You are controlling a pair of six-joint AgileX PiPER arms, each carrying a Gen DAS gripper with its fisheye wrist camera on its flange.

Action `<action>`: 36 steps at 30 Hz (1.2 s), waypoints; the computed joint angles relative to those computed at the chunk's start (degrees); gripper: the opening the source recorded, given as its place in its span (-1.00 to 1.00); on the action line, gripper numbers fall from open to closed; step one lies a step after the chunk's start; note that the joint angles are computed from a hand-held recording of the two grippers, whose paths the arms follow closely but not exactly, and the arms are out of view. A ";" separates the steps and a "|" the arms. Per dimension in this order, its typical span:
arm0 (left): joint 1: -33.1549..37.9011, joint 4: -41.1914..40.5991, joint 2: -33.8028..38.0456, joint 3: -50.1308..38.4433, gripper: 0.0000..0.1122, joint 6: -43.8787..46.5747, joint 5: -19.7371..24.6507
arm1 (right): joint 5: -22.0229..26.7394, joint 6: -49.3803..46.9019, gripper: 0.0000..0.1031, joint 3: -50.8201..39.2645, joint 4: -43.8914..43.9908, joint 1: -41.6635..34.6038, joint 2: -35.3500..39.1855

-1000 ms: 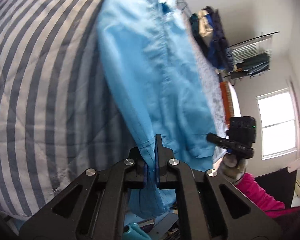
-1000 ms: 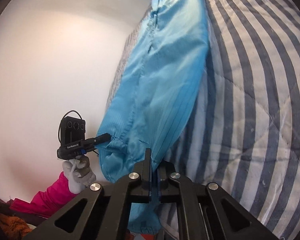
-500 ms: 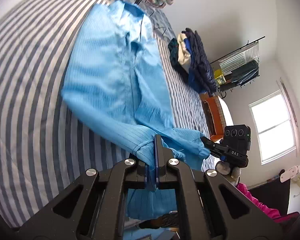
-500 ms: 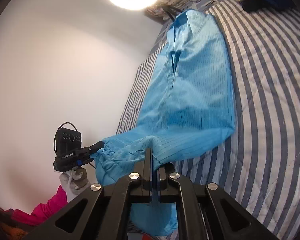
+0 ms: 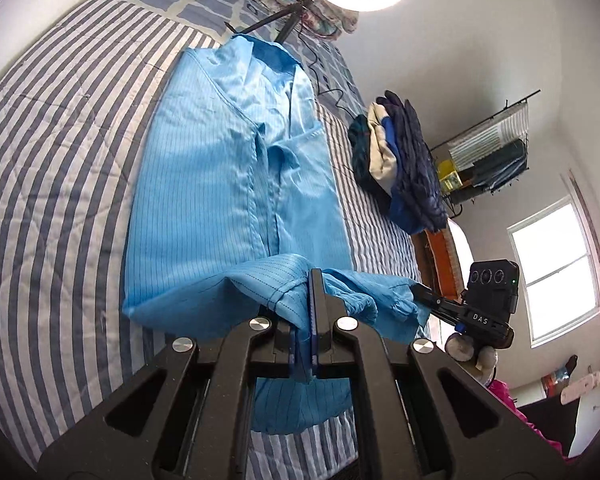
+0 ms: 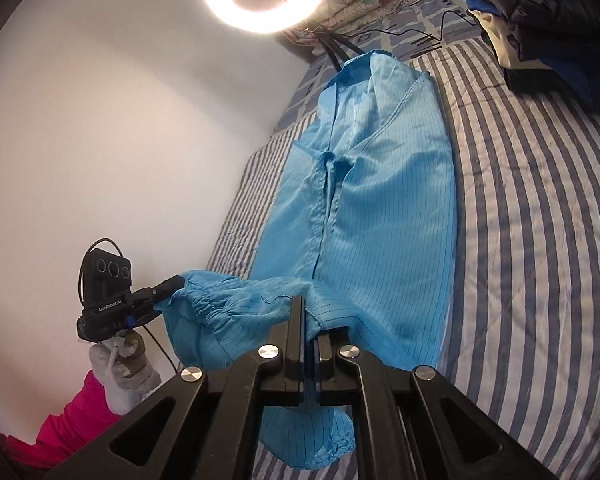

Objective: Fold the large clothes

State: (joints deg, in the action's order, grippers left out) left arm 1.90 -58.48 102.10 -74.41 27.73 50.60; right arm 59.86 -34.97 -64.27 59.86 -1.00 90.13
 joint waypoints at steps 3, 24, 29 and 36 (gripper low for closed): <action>-0.07 0.85 4.33 -4.32 -0.97 -1.20 -0.30 | -0.83 1.49 -1.00 -4.81 -2.35 0.88 4.59; 0.64 8.54 20.76 -18.17 -0.65 -8.02 1.61 | 0.07 6.32 -0.31 -16.84 -9.85 2.90 19.32; 2.59 6.37 19.47 -17.61 -0.04 -7.71 2.53 | 2.99 3.85 -0.08 -15.47 -7.91 0.41 16.47; 5.58 5.21 13.15 -13.02 -0.01 -2.32 4.59 | 6.58 -4.06 -0.13 -7.12 -7.16 -4.29 6.66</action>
State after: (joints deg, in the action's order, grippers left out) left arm 7.48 -53.27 115.25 -87.43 25.41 55.19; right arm 66.44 -39.04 -71.39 52.70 -5.29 96.79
